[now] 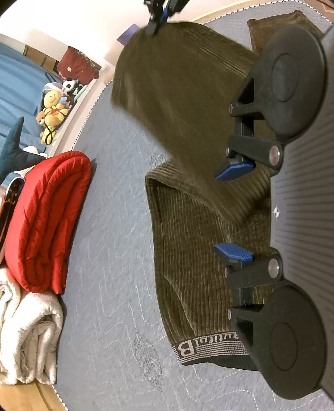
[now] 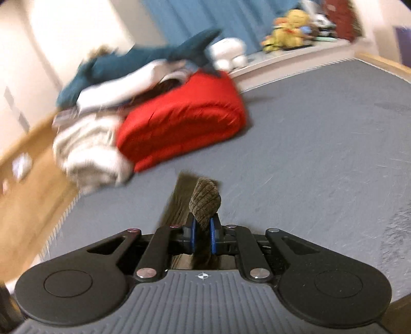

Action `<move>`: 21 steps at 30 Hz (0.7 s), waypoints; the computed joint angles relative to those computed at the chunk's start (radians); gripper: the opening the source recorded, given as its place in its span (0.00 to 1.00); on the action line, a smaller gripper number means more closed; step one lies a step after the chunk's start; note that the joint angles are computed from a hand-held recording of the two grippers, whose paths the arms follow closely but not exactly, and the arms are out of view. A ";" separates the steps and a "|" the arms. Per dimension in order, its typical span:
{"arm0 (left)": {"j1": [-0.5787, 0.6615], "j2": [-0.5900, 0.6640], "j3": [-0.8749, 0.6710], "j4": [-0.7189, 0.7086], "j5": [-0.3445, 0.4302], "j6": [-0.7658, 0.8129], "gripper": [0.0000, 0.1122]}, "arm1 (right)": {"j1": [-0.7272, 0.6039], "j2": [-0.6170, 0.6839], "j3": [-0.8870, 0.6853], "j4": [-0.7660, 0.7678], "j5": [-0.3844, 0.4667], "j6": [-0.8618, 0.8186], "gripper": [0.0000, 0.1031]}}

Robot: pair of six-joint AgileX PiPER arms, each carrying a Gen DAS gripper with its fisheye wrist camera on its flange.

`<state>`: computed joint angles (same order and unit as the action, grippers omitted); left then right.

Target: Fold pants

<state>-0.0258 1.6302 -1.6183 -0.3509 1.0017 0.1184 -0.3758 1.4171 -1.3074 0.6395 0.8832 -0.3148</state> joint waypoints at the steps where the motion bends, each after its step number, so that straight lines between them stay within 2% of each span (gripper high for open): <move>1: 0.000 0.003 -0.002 0.002 -0.001 -0.003 0.53 | -0.042 0.022 -0.040 -0.012 0.010 0.041 0.11; 3: 0.001 0.010 -0.007 0.008 -0.002 -0.011 0.53 | -0.164 0.080 -0.145 -0.044 0.050 0.123 0.11; 5: 0.005 0.018 -0.013 0.012 -0.001 -0.017 0.53 | -0.259 0.130 -0.223 -0.158 0.012 0.298 0.11; 8: 0.007 0.029 -0.021 0.017 -0.001 -0.023 0.53 | -0.370 0.198 -0.253 -0.428 -0.183 0.595 0.11; 10: 0.002 0.036 -0.028 0.022 0.003 -0.024 0.53 | -0.472 0.277 -0.257 -0.497 -0.300 0.669 0.11; 11: -0.002 0.039 -0.028 0.025 0.002 -0.022 0.53 | -0.517 0.337 -0.285 -0.471 -0.303 0.646 0.13; 13: -0.013 0.045 -0.029 0.031 0.000 -0.024 0.53 | -0.580 0.461 -0.350 -0.377 -0.226 0.506 0.18; 14: -0.019 0.048 -0.029 0.037 -0.002 -0.027 0.53 | -0.592 0.498 -0.351 -0.388 -0.215 0.434 0.23; 15: -0.026 0.052 -0.029 0.043 -0.003 -0.031 0.53 | -0.597 0.520 -0.330 -0.439 -0.237 0.396 0.31; 17: -0.038 0.055 -0.028 0.048 -0.003 -0.033 0.53 | -0.606 0.543 -0.296 -0.432 -0.278 0.310 0.35; 19: -0.048 0.056 -0.023 0.054 -0.008 -0.032 0.53 | -0.637 0.549 -0.251 -0.314 -0.330 0.167 0.38; 21: -0.055 0.056 -0.019 0.061 -0.013 -0.035 0.53 | -0.655 0.553 -0.226 -0.196 -0.349 0.022 0.42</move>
